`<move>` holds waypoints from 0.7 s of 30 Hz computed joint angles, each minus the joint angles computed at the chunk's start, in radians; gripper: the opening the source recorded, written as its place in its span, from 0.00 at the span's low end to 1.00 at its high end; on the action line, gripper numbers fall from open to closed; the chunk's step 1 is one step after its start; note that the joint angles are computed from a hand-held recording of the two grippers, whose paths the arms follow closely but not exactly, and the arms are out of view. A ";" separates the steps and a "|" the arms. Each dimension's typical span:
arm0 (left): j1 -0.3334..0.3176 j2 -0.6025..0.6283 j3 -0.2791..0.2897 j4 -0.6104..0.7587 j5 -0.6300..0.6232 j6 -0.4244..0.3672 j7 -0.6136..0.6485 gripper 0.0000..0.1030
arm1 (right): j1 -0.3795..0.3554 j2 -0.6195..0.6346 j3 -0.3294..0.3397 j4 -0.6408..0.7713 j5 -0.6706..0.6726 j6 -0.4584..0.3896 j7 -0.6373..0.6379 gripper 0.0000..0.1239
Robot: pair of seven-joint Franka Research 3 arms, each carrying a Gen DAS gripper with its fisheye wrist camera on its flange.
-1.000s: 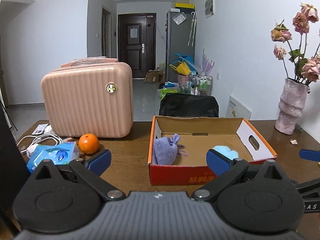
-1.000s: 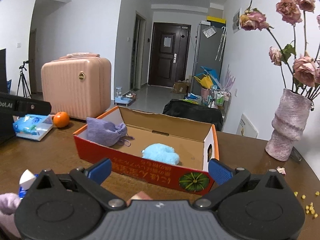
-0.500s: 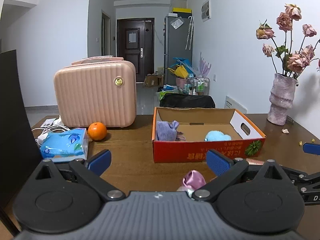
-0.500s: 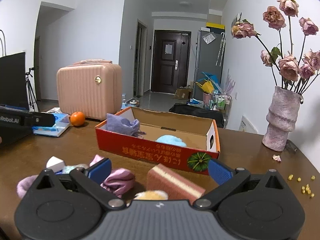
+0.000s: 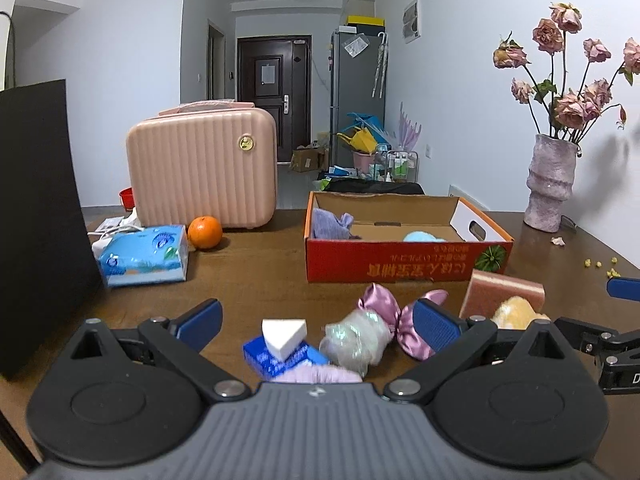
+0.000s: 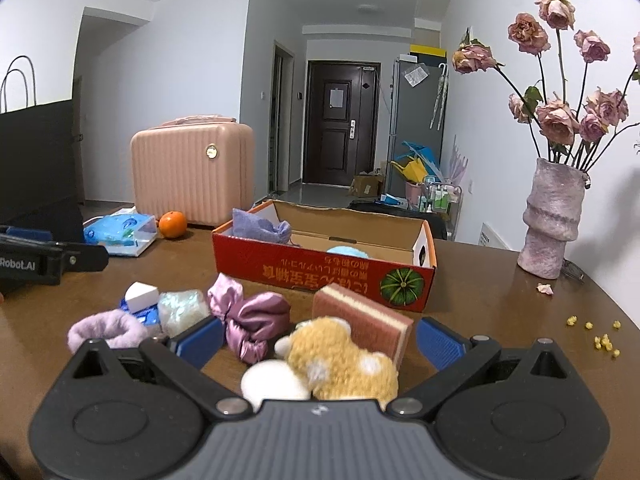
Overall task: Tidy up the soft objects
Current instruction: 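Move both tools back toward the remaining soft items on the table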
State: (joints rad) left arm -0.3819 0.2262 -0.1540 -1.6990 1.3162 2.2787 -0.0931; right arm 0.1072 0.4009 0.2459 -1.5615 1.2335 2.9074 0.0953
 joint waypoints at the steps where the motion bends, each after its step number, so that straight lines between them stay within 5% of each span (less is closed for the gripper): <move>1: -0.002 -0.009 -0.002 -0.013 0.000 -0.001 -0.007 1.00 | -0.007 -0.012 0.006 -0.016 0.017 0.003 -0.018 0.83; 11: -0.007 -0.067 -0.039 -0.135 0.024 -0.014 -0.098 1.00 | 0.015 -0.114 -0.039 -0.154 0.199 0.004 -0.176 0.83; 21: 0.008 -0.101 -0.059 -0.200 0.040 -0.007 -0.145 1.00 | 0.064 -0.132 -0.082 -0.187 0.225 0.028 -0.204 0.83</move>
